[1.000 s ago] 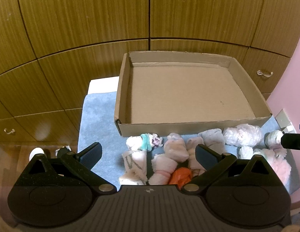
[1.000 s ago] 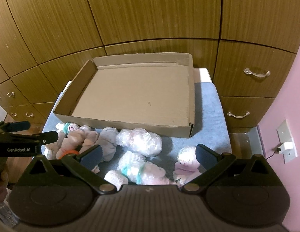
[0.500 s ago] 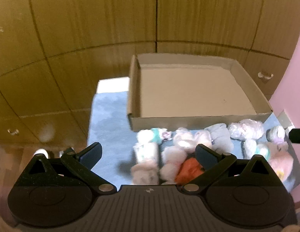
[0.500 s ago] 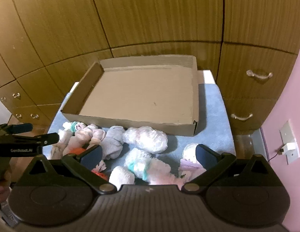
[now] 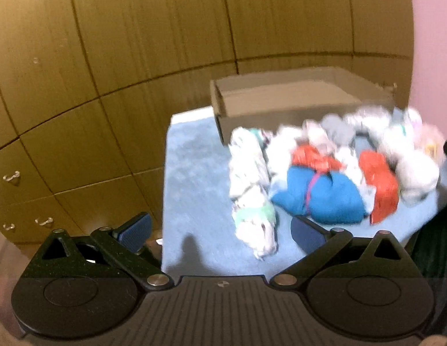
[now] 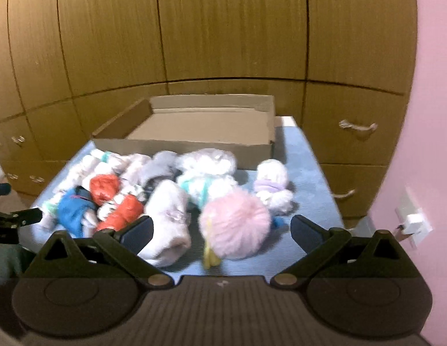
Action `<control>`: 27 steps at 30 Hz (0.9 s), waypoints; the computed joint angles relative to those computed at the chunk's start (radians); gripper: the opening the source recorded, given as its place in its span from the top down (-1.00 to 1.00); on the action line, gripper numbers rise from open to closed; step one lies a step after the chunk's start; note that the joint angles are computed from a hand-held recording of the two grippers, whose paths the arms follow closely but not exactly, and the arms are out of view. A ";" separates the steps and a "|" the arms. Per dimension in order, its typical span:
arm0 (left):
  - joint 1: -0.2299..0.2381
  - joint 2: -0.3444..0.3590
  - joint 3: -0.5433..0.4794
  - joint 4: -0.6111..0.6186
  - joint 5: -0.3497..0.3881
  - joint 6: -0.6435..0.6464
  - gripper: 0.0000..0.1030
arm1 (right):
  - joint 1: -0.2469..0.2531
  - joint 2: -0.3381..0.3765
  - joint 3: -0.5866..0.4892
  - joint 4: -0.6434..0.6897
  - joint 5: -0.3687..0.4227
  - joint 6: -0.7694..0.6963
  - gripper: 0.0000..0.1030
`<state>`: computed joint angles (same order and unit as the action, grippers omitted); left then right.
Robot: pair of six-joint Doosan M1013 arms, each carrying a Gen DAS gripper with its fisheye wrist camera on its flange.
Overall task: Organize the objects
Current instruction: 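Grasp the white-green sock roll with left tool while right tool grasps pink fluffy ball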
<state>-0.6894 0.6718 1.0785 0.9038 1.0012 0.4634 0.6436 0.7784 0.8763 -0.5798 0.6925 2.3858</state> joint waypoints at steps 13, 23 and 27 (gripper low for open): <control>0.015 0.019 0.000 0.030 -0.060 -0.003 -0.94 | -0.011 0.036 -0.025 0.005 -0.006 0.044 -0.61; 0.039 0.017 0.015 -0.046 -0.159 -0.004 -0.42 | -0.016 0.066 -0.060 0.030 0.041 0.021 0.01; 0.040 0.009 0.032 -0.051 -0.202 -0.008 0.00 | -0.020 0.052 -0.030 0.031 0.002 0.030 0.16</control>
